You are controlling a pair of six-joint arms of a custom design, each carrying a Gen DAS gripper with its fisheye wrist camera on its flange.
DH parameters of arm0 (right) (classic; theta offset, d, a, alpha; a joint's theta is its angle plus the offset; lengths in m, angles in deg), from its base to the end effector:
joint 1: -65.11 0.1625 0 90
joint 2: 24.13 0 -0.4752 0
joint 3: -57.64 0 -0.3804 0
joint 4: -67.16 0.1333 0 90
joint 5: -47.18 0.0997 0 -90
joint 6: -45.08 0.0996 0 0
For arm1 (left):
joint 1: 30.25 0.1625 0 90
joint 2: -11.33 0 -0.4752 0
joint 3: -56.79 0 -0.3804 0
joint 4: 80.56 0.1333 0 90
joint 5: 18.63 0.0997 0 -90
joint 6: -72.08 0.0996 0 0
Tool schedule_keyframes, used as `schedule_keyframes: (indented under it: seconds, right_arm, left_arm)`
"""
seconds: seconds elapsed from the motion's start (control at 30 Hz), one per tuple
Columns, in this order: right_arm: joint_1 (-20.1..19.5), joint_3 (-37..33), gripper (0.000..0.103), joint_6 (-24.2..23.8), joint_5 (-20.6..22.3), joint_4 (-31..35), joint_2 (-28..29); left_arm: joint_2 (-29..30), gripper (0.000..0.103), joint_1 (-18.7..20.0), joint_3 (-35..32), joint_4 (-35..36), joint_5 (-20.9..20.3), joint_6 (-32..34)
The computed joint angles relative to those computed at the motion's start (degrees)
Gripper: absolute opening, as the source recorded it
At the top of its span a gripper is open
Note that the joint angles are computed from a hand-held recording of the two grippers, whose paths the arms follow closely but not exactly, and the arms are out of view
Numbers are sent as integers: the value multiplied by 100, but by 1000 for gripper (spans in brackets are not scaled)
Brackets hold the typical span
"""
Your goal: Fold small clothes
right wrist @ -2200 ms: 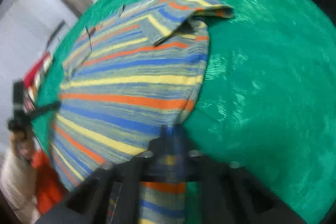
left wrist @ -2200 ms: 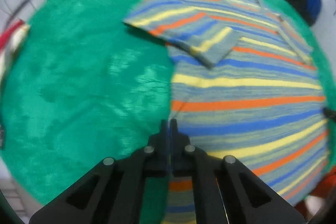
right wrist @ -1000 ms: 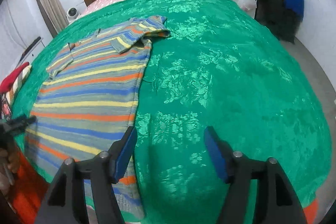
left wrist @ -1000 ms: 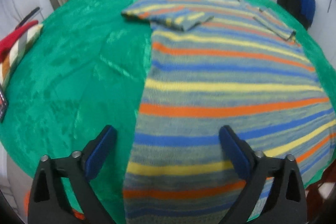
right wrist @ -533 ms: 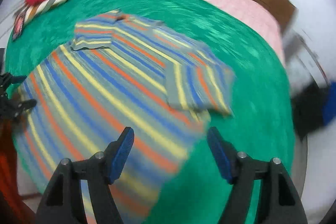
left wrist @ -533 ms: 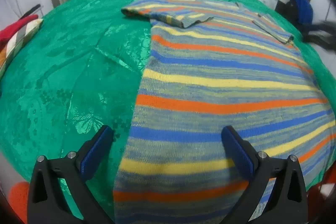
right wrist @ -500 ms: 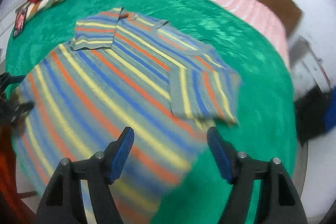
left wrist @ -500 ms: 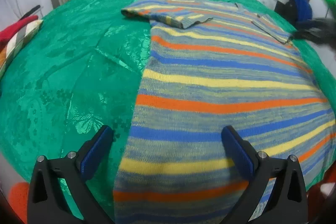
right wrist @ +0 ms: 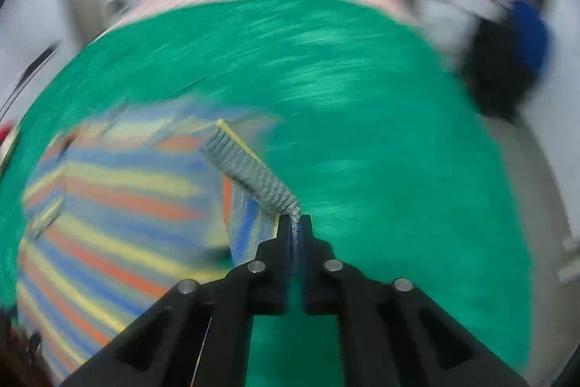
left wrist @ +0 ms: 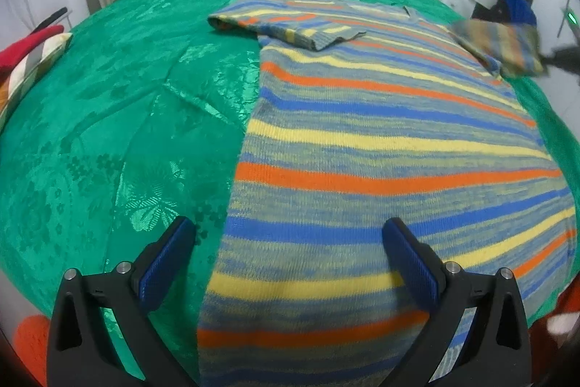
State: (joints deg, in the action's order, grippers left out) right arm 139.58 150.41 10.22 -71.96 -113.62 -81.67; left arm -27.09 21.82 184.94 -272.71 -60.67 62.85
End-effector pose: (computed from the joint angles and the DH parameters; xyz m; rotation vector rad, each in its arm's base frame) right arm -0.1041 -0.6913 0.3770 0.0716 -2.1921 0.7952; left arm -0.1351 -0.5106 0.0337 0.4772 2.3292 -0.6594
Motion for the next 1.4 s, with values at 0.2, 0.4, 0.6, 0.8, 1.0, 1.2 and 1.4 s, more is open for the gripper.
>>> schedule_keyframes:
  seconds: [0.2,0.4,0.6,0.8,1.0,1.2,1.4]
  right_arm:
    - [-637,267,3,419,71,306,-620]
    - [-1061,773,3,734,486,169,-956]
    - [-1357,777,3,1265,692,329,-854]
    - [-1721,761,5,2149,1923,993,-1126]
    - [-2301,917,30,2873,3694,1040,-1297]
    - [-2148,807,2,3065,3252,944,-1186]
    - [-1923,888,1,2602,2278,352,-1060]
  left_arm:
    - [37,103,-8,-47,10,61,-75]
    - [52,103,-4,-36,-55,64,-16]
    - [37,103,1,-14,-75,36,30]
    - [43,103,-8,-6,-100,52,29]
    - [64,103,-16,0,-153,73,44]
    - [83,103,-20,15,-220,88,72]
    - [92,103,-19,20,-263,91,112]
